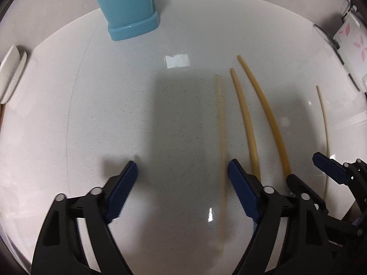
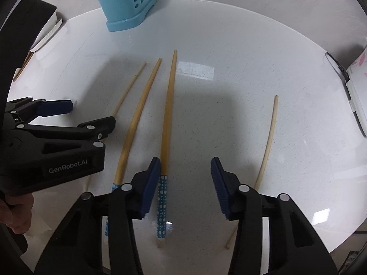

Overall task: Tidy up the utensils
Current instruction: 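Close the left tool on a chopstick while the right tool grasps a blue-tipped one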

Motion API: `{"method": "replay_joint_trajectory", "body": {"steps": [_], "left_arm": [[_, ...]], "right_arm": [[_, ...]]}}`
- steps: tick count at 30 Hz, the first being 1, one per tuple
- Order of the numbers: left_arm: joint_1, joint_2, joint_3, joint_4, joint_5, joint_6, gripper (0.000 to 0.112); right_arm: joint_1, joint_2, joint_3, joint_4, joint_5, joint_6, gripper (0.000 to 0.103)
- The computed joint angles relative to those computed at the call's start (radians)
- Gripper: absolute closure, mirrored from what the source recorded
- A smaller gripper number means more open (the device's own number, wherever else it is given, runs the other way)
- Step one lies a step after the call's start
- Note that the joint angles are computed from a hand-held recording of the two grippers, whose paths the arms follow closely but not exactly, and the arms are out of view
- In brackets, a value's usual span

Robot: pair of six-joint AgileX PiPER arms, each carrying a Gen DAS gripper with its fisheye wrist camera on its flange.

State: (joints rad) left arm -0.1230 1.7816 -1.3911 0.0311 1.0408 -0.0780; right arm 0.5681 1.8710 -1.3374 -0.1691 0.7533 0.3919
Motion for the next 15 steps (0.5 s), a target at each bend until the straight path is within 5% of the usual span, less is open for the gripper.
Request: {"method": "replay_joint_trajectory", "body": {"steps": [5,7,10,15], "left_arm": [[0.002,0.009,-0.04,-0.001,0.064,-0.011,0.083],[0.013,0.006,-0.034,-0.016,0.057,-0.003,0.108],[0.021,-0.005,-0.015,-0.04,0.043,0.016,0.109],[0.058,-0.028,0.017,-0.11,0.012,0.077,0.109]], "right_arm": [[-0.007,0.02,-0.031,0.014,0.052,-0.003,0.066],[-0.015,0.025,-0.045,0.035,0.065,-0.013,0.069],[-0.016,0.036,-0.075,0.038,0.095,-0.015,0.096],[-0.014,0.022,-0.081,0.026,0.102,0.023,0.096]]}}
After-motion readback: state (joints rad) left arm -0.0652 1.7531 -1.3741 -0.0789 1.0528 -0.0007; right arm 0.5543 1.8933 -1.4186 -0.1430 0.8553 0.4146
